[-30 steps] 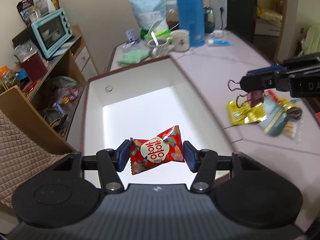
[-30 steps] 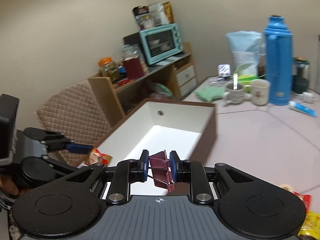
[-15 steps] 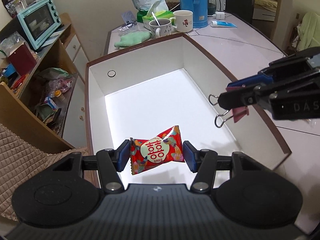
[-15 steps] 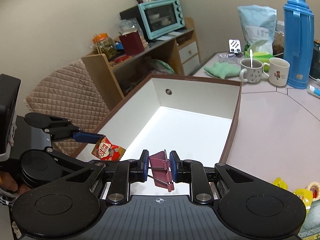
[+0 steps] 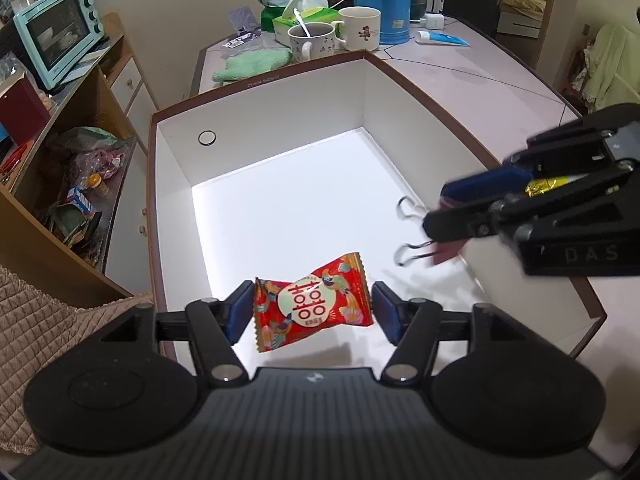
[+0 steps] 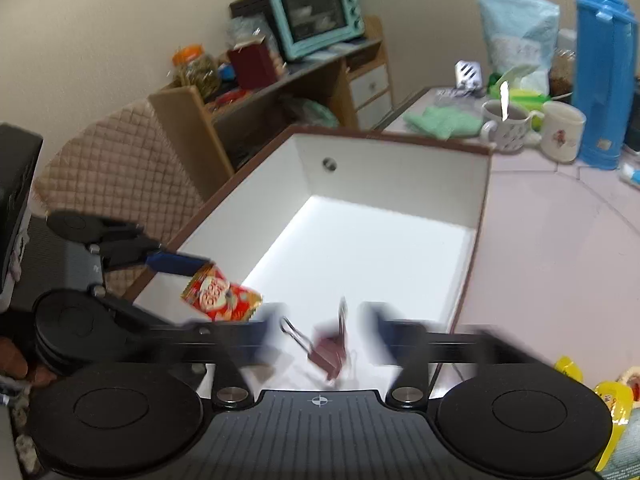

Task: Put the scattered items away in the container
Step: 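Carry both items over the box and open both grippers to drop them, then withdraw both grippers from the box back toward the snack pile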

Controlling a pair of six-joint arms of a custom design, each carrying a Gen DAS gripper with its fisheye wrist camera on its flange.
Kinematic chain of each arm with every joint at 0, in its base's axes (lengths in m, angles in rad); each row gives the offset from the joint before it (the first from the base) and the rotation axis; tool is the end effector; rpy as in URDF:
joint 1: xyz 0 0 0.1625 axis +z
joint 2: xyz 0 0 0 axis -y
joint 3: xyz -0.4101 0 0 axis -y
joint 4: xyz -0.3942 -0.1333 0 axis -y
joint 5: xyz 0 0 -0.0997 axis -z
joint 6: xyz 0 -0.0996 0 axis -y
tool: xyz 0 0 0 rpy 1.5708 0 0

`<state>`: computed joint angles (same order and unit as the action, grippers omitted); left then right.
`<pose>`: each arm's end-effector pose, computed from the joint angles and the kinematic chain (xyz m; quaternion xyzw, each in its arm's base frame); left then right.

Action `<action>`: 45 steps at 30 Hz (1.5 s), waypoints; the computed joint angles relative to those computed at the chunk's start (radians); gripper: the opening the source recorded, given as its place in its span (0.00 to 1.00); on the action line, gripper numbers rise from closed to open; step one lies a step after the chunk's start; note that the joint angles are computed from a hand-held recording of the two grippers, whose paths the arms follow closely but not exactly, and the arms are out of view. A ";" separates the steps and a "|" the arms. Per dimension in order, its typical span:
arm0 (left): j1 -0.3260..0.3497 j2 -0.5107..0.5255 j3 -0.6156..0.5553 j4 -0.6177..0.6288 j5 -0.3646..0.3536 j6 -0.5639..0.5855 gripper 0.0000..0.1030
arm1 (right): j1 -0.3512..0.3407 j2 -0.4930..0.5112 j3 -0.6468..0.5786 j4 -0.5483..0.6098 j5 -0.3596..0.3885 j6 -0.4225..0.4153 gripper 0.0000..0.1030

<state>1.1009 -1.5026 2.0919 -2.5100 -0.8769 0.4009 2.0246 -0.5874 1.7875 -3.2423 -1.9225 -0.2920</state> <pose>-0.0397 -0.5132 0.3148 0.3369 0.8646 -0.1751 0.3290 0.3588 -0.5098 -0.0157 0.3107 -0.9064 0.2429 0.1510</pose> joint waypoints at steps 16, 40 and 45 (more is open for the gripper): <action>-0.041 -0.062 0.009 0.024 0.011 -0.040 0.71 | 0.039 -0.080 0.070 -0.059 -0.048 0.080 0.82; -0.178 -0.239 0.098 0.270 0.131 -0.368 0.87 | 0.117 -0.176 0.156 0.154 -0.197 0.296 0.82; -0.214 -0.289 0.124 0.362 0.161 -0.469 0.87 | 0.134 -0.186 0.177 0.175 -0.207 0.309 0.82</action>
